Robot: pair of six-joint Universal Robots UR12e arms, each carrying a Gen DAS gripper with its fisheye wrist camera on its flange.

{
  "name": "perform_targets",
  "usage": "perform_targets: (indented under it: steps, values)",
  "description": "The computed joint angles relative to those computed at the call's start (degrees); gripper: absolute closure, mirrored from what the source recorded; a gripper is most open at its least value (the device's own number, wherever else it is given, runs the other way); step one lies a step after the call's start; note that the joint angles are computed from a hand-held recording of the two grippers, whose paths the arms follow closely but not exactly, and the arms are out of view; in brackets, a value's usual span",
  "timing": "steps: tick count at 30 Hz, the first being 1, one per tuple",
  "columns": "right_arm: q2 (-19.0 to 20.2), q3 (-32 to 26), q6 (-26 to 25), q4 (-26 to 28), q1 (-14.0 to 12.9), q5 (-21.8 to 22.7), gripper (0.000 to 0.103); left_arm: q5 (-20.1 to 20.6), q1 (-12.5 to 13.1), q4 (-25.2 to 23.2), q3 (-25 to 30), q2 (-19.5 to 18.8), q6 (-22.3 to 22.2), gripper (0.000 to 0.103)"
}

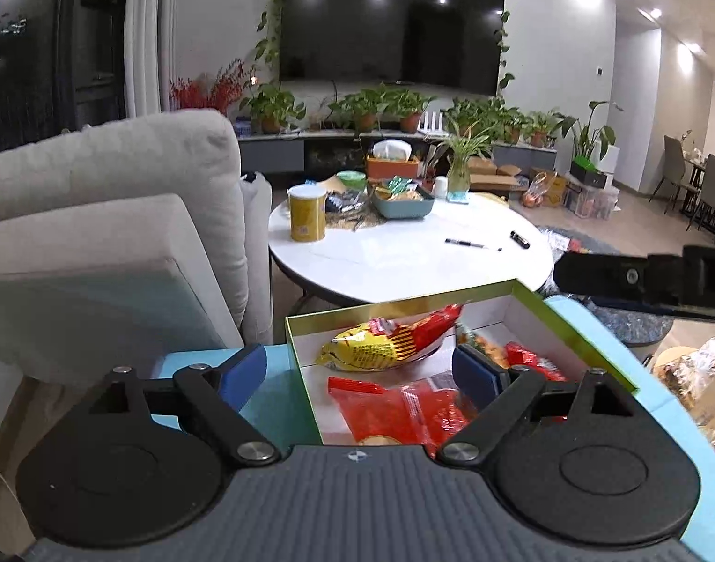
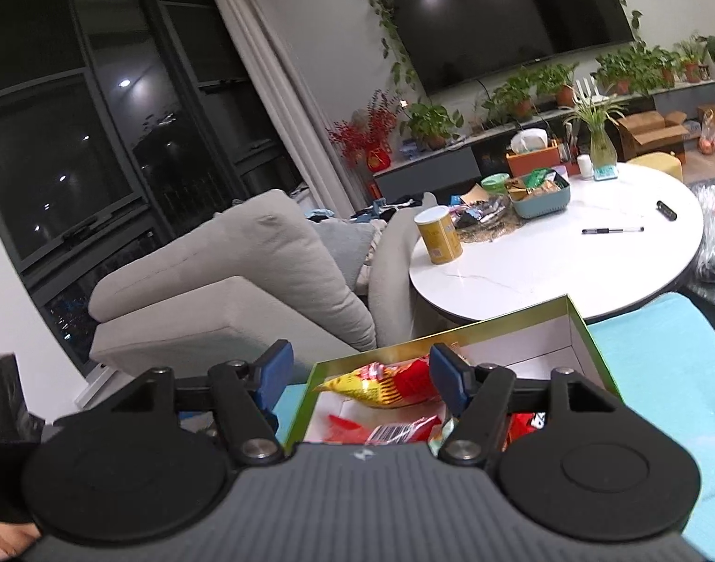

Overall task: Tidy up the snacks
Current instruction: 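Lower both bags into the green box and open both grippers, then move both open grippers back toward the snacks on the table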

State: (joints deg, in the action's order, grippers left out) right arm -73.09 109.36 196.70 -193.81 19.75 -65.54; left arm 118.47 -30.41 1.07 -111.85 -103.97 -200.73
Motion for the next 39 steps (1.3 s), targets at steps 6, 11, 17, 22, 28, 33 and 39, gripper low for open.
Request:
perform_targets:
  steps: [6, 11, 17, 22, 28, 33, 39]
  values:
    - [-3.7, 3.2, -1.5, 0.1, 0.1, 0.4, 0.043, 0.8, -2.2, 0.4, -2.0, 2.4, -0.3, 0.017]
    - [-7.1, 6.8, -4.7, -0.5, 0.2, -0.7, 0.043, 2.7, -4.8, 0.0, -4.2, 4.2, -0.8, 0.009]
    - [-10.1, 11.3, -6.4, 1.6, 0.3, 0.7, 0.043, 4.4, -7.7, -2.2, -8.1, 6.8, -3.2, 0.009]
    - [-12.1, 15.2, -11.9, 6.0, 0.6, 4.0, 0.043, 5.8, -10.1, -3.8, -12.3, 9.2, -8.7, 0.009]
    - [-13.5, 18.5, -15.7, 12.8, 1.4, 6.6, 0.043, 5.7, -12.5, -5.8, -16.8, 11.5, -14.3, 0.009]
    - [-13.6, 20.3, -13.4, 12.7, 2.3, 7.1, 0.043, 5.5, -14.0, -7.2, -19.3, 12.3, -19.0, 0.009]
    - [-13.6, 21.3, -13.9, 12.5, 4.8, 4.3, 0.043, 3.8, -15.3, -5.1, -21.6, 12.9, -21.6, 0.009]
